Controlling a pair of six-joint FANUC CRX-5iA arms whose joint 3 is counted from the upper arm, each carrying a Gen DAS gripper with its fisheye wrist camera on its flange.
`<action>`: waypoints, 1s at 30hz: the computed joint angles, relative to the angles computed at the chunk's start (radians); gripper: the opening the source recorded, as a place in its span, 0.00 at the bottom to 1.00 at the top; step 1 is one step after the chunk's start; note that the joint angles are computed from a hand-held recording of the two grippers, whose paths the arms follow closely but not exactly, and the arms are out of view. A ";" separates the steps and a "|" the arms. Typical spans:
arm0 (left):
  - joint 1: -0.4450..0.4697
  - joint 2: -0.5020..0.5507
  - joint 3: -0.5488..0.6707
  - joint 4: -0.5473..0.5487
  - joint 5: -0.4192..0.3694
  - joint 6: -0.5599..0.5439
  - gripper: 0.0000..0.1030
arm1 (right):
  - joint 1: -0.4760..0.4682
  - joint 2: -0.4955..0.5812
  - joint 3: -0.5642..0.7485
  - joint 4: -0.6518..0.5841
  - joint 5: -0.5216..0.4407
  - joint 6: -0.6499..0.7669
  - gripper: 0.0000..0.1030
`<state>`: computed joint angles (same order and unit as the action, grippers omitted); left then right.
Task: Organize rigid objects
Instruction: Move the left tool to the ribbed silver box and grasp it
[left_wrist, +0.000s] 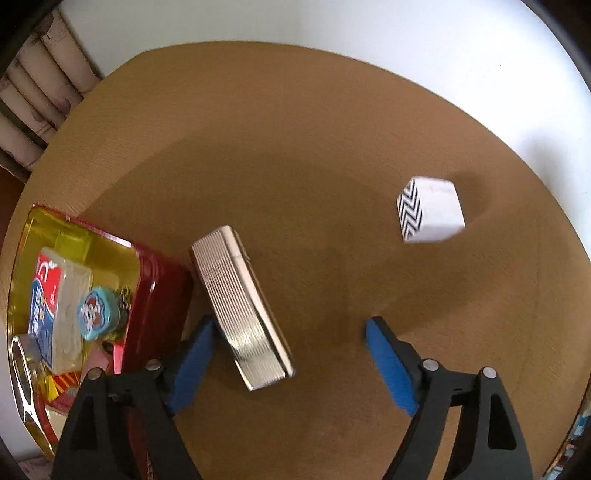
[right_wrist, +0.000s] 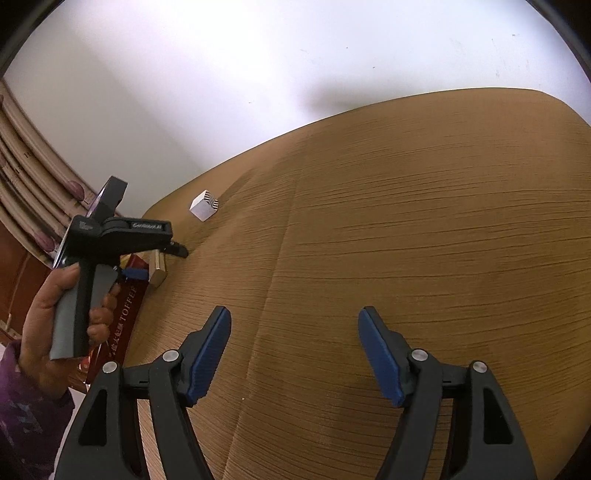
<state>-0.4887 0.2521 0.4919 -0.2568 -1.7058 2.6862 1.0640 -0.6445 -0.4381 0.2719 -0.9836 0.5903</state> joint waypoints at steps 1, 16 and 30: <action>-0.001 0.007 0.010 -0.004 -0.002 0.004 0.82 | 0.001 -0.002 -0.001 0.001 -0.001 -0.001 0.68; 0.012 0.021 0.022 -0.037 0.057 -0.072 0.82 | -0.016 -0.003 0.002 -0.024 0.006 0.008 0.70; 0.026 0.132 0.136 0.033 -0.032 0.007 0.88 | -0.017 -0.008 -0.008 -0.032 0.006 0.017 0.71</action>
<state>-0.4628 0.3838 0.6282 -0.2236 -1.7382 2.6935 1.0472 -0.6528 -0.4458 0.2403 -0.9772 0.6074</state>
